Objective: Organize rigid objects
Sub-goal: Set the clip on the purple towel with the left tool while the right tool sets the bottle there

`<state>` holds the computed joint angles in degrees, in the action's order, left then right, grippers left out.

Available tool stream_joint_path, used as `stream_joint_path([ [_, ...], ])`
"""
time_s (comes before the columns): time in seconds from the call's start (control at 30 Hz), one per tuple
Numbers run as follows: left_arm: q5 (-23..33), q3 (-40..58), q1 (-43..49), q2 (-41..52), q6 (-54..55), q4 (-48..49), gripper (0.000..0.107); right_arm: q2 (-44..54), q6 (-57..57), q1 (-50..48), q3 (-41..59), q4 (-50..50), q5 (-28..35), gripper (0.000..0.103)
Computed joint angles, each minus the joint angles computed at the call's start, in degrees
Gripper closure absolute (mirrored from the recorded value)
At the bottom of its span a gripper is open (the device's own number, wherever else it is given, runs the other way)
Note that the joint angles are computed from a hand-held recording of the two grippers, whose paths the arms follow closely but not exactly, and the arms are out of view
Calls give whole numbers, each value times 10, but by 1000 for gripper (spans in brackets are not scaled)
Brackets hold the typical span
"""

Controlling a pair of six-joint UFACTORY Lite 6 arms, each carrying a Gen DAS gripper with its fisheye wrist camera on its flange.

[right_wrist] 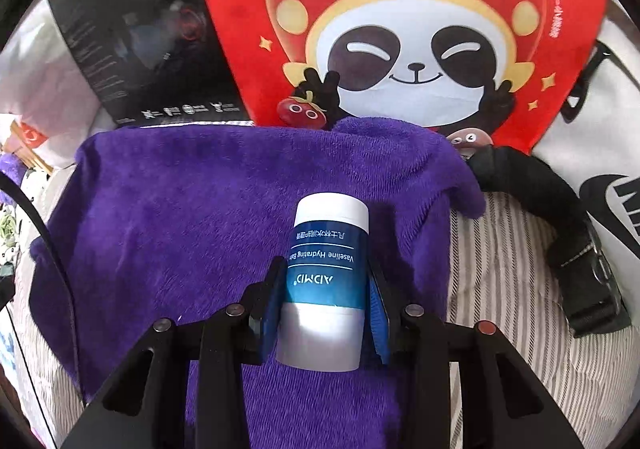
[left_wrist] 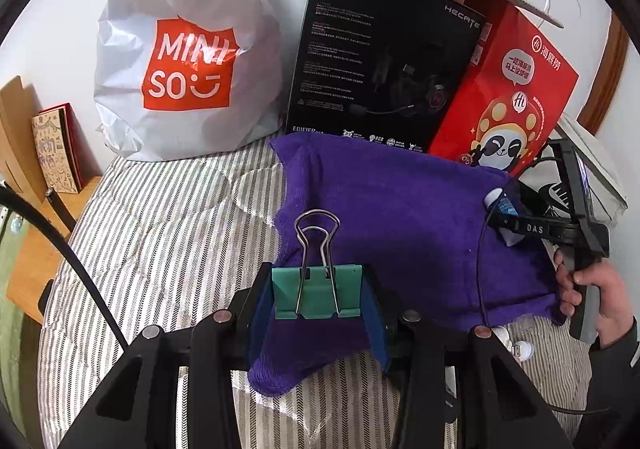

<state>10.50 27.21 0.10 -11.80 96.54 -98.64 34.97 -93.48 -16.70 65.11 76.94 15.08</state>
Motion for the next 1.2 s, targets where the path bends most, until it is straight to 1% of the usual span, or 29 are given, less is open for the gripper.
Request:
stream_joint_path([
  [0.17,-1,15,-4,19,-10,9,67,13,22,11,17,-21,-16,65],
  [0.3,0,26,-6,27,-41,40,67,11,-29,16,9,11,-25,64],
  [0.4,-1,30,-8,31,-60,61,67,15,-9,9,16,-17,-8,61],
  [0.53,0,31,-10,32,-73,74,67,14,34,-1,18,-69,13,48],
  [0.63,12,34,-8,38,-66,65,67,-7,19,2,-10,-58,4,48],
  [0.73,17,44,-14,56,-50,42,67,-52,-2,-7,-55,-43,-2,48],
  [0.8,16,54,-23,71,-21,7,67,-89,5,-22,-83,-56,11,48],
  [0.83,15,61,-31,83,17,-34,67,-112,-4,-31,-102,-50,17,48],
  [0.87,16,67,-34,91,34,-52,67,-134,-16,-40,-121,-42,23,48],
  [0.9,18,78,-40,107,61,-83,67,-171,-45,-58,-153,-23,35,48],
  [0.93,20,88,-44,120,75,-101,67,-197,-52,-70,-175,-23,44,46],
  [1.0,22,122,-52,163,117,-149,67,-259,-60,-100,-223,-41,65,46],
  [1.03,20,138,-55,181,125,-157,67,-292,-72,-116,-250,-41,74,46],
  [1.1,17,176,-61,225,153,-190,67,-351,-73,-161,-294,-74,105,45],
  [1.17,19,219,-63,271,136,-177,67,-393,-80,-204,-328,-103,137,44],
  [1.2,10,245,-67,295,116,-161,67,-405,-88,-203,-345,-97,134,44],
])
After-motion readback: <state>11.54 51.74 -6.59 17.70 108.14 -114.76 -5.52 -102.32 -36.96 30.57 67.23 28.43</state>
